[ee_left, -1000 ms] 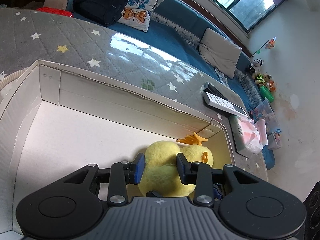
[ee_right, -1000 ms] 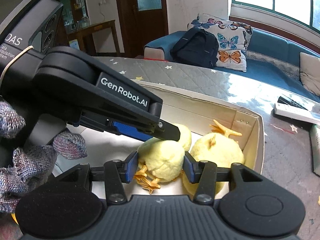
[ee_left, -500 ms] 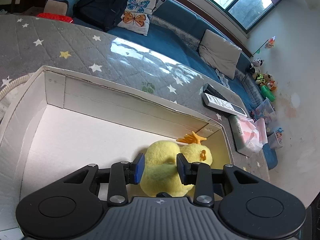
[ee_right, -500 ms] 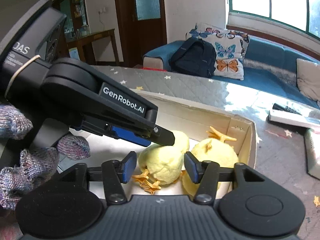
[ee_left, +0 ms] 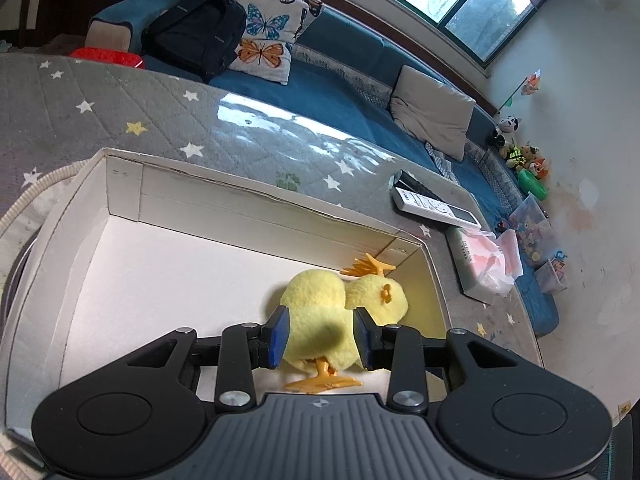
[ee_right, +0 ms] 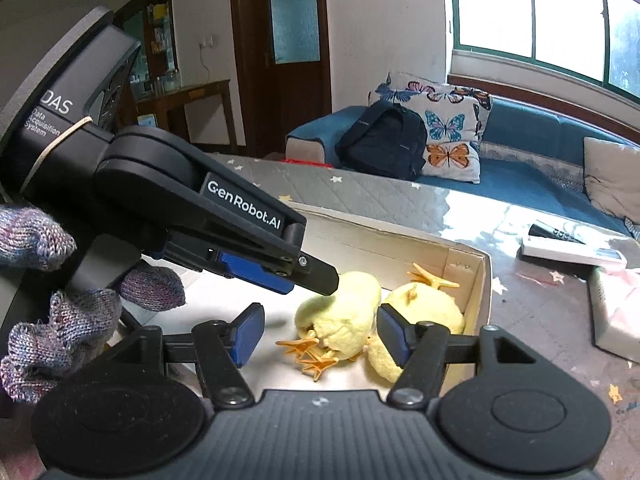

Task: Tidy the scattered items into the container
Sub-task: 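Open both tools to release the second chick beside the first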

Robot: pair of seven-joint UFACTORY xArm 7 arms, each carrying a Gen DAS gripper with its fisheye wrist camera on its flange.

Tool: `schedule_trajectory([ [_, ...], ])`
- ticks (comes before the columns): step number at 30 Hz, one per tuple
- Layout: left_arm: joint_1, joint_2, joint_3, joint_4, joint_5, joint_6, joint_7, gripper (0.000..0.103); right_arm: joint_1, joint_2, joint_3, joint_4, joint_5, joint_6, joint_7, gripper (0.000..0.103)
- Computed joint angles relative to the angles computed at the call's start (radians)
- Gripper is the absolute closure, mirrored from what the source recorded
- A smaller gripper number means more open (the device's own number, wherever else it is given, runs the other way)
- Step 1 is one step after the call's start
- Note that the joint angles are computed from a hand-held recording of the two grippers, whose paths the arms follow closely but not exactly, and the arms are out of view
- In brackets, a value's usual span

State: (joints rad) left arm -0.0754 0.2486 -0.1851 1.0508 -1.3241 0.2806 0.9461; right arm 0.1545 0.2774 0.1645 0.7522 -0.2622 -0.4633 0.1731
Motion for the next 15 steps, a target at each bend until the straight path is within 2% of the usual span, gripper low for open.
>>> schedule_trajectory([
  [7,-0.02,-0.069,0.006,-0.069,-0.055,-0.02,0.058,0.066,0.027,-0.047,-0.01,-0.064,0.02,-0.051,-0.015,0.035],
  [11,-0.04,-0.117,0.022,-0.115,-0.112,-0.022,0.112,0.066,0.035,-0.076,-0.013,-0.114,0.021,-0.095,-0.01,0.034],
  [15,-0.065,-0.173,0.043,-0.166,-0.181,-0.027,0.186,0.066,0.066,-0.106,-0.021,-0.169,0.064,-0.139,-0.037,0.029],
])
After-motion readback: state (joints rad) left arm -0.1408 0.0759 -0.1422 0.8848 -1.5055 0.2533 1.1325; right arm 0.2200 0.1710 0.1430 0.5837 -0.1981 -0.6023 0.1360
